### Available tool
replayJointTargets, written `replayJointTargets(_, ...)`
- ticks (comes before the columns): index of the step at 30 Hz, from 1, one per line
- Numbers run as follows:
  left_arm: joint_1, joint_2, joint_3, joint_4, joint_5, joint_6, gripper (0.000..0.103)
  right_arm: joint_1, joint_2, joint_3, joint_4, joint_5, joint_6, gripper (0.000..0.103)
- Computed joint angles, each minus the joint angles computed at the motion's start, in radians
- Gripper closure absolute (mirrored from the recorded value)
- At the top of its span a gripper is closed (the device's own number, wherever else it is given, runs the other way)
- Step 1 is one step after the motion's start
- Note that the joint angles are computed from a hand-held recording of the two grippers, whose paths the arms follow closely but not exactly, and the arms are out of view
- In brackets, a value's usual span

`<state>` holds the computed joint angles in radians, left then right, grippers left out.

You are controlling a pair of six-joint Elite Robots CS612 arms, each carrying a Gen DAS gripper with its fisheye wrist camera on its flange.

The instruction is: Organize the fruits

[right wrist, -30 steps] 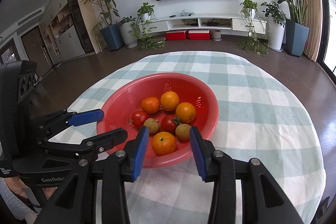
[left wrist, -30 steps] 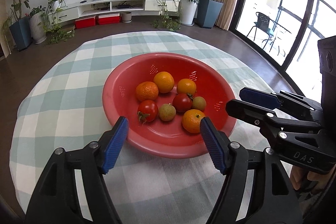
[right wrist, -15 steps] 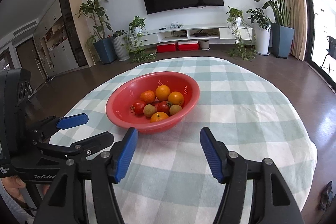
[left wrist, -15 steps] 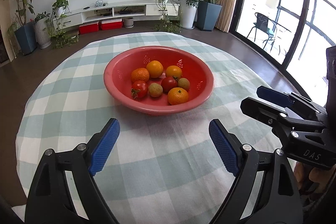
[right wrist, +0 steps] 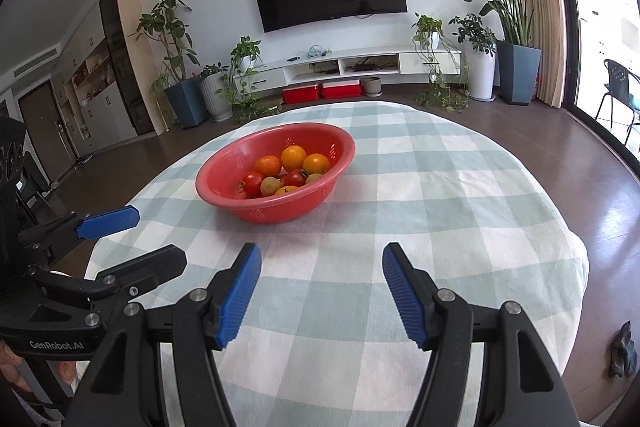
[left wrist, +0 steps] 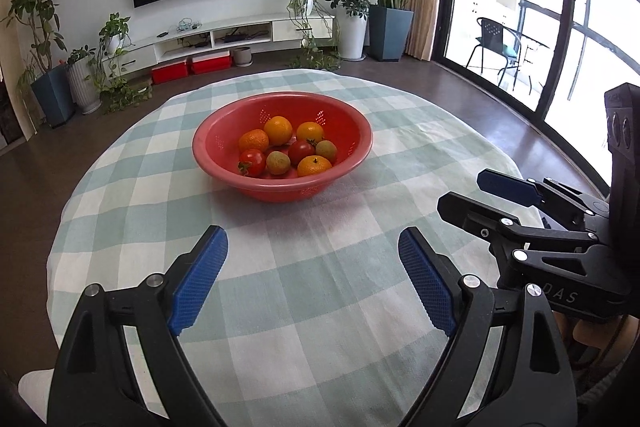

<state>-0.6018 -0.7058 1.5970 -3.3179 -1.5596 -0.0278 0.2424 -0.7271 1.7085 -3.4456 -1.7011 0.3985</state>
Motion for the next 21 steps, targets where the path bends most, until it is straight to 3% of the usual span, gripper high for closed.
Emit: replayJointTargets(21, -0.001, -0.011, 0.021, -0.014, 0.012, -0.003, 0.016, 0.006, -0.001, 0.007, -0.003, -0.003, 0.001, 0.036)
